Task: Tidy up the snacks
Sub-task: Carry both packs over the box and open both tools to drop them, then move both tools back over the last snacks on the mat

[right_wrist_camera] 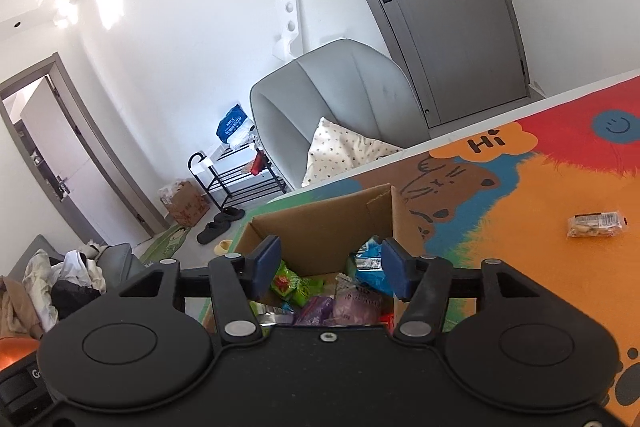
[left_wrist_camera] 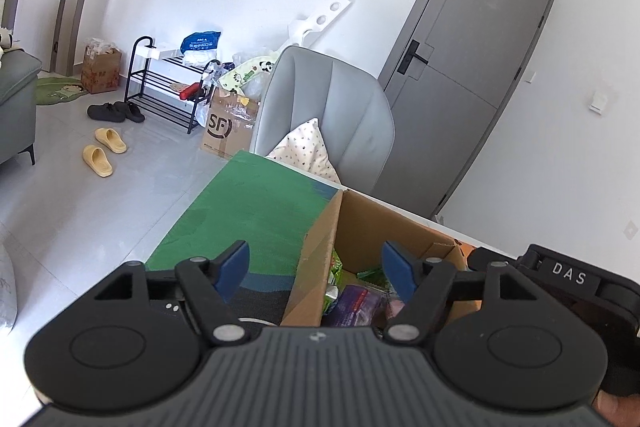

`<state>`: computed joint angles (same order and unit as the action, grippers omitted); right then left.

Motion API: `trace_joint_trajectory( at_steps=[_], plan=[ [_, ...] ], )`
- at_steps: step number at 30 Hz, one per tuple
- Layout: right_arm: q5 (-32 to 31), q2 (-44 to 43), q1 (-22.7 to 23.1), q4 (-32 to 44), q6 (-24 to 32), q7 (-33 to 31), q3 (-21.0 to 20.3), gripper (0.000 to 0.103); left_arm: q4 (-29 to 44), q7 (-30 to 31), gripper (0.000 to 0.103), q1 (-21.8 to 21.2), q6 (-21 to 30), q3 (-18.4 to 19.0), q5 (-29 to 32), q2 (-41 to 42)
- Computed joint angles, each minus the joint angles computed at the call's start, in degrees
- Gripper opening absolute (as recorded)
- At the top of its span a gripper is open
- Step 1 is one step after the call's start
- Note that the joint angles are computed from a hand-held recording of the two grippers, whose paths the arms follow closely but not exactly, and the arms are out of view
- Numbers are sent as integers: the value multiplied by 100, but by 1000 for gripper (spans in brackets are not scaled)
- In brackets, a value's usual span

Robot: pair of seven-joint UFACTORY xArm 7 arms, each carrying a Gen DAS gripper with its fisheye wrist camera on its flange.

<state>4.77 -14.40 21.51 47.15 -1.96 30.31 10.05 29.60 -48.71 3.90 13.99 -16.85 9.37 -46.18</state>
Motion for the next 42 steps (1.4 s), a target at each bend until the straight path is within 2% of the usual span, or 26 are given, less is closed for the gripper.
trace_joint_trajectory(
  at_steps=[5,8,13,21,28,30,33,38,42],
  plan=[
    [-41,-347,-193,-305,81,102,44,60,81,-19,73,-99,21,-74,-2,66],
    [-30,-577,-200,-526,69,102,-54,63,175,-58,80,-138,51,-204,36,133],
    [-8,-950,-256,-873,185,51,-204,67,366,-181,83,-235,123,-404,109,311],
    [78,-1546,-328,-1405,241,-122,-546,79,698,-450,87,-360,243,-713,335,635],
    [111,-2062,-626,-1762,371,-221,-679,92,1100,-787,91,-404,301,-1069,629,1042],
    [99,-2186,-807,-1845,407,-207,-648,99,1236,-872,91,-417,310,-1157,745,1212],
    [79,-2323,-1017,-1940,458,-204,-671,103,1489,-1077,91,-369,347,-1365,983,1488],
    [126,-2417,-1093,-2042,482,-345,-938,103,2066,-1436,92,-363,477,-1605,1458,2145],
    [171,-2408,-1173,-2050,466,-499,-1132,103,2624,-1853,92,-287,671,-1871,2098,2760]
  ],
)
